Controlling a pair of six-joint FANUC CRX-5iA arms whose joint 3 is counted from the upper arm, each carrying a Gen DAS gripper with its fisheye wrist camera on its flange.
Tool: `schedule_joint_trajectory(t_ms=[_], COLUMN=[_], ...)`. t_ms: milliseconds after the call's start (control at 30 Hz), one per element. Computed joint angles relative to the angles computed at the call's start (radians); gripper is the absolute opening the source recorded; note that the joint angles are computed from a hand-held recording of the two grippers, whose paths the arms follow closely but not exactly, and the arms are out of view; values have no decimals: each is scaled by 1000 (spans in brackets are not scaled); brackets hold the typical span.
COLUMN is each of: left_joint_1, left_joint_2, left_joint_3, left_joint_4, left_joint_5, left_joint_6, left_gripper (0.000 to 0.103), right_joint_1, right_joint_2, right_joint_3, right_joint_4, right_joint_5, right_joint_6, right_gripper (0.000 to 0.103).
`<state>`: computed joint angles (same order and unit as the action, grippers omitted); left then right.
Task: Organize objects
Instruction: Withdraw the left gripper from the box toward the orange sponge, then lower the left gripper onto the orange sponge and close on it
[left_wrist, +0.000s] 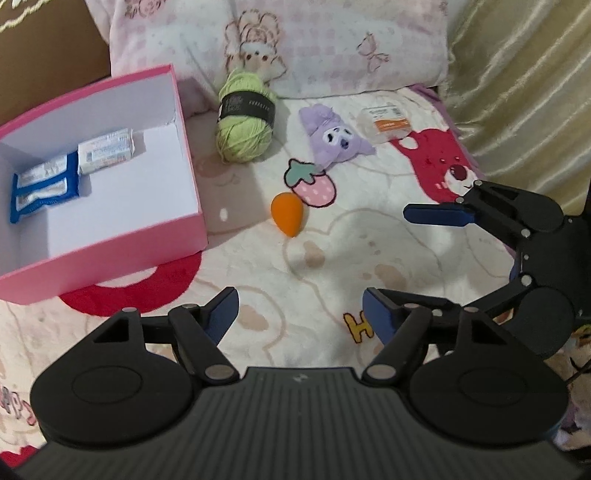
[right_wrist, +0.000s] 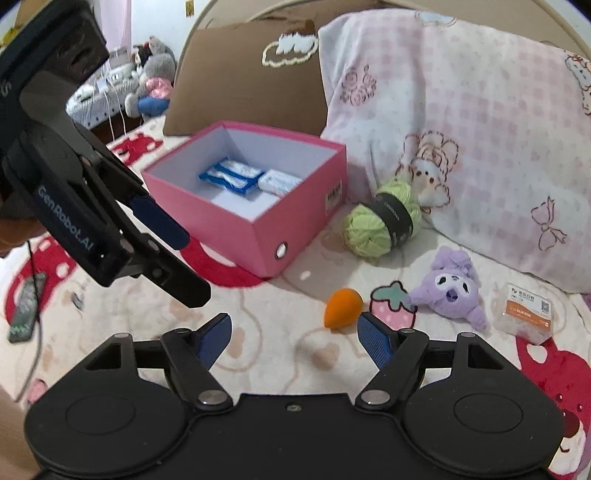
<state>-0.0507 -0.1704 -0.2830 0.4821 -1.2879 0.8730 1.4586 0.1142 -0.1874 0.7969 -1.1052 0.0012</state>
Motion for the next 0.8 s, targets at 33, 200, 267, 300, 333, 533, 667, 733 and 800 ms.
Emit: schedule_joint_trajectory(t_ms=[33, 200, 267, 300, 333, 533, 667, 733, 800], left_joint_1=[-3, 20, 20, 17, 11, -40, -86, -108, -119], left_joint_2=[1, -4, -6, -12, -19, -44, -48, -32, -5], left_joint_3=[-12, -82, -100, -113, -127, -227, -294, -312, -316], left_joint_4=[4, 95, 115, 124, 130, 185, 233, 253, 276], left_joint_5=[15, 85, 115, 138, 166, 318, 433, 481, 495], left_joint_6=[0, -22, -28, -42, -55, -140, -185, -187, -174], left_gripper=[72, 70, 70, 70, 70, 70, 70, 70, 70], right_joint_1=[-2, -23, -30, -34, -37, -68, -83, -92, -95], right_joint_2=[2, 8, 7, 9, 12, 41, 62, 74, 101], right_joint_3=[-11, -84, -120, -137, -147, -181, -226, -259, -262], right_joint_4=[7, 68, 115, 138, 152, 207, 297, 362, 366], right_joint_5=[6, 53, 70, 77, 85, 113, 118, 123, 113], right_joint_6=[-2, -70, -110, -130, -141, -235, -297, -350, -365], right_gripper=[79, 79, 79, 79, 79, 79, 79, 79, 79])
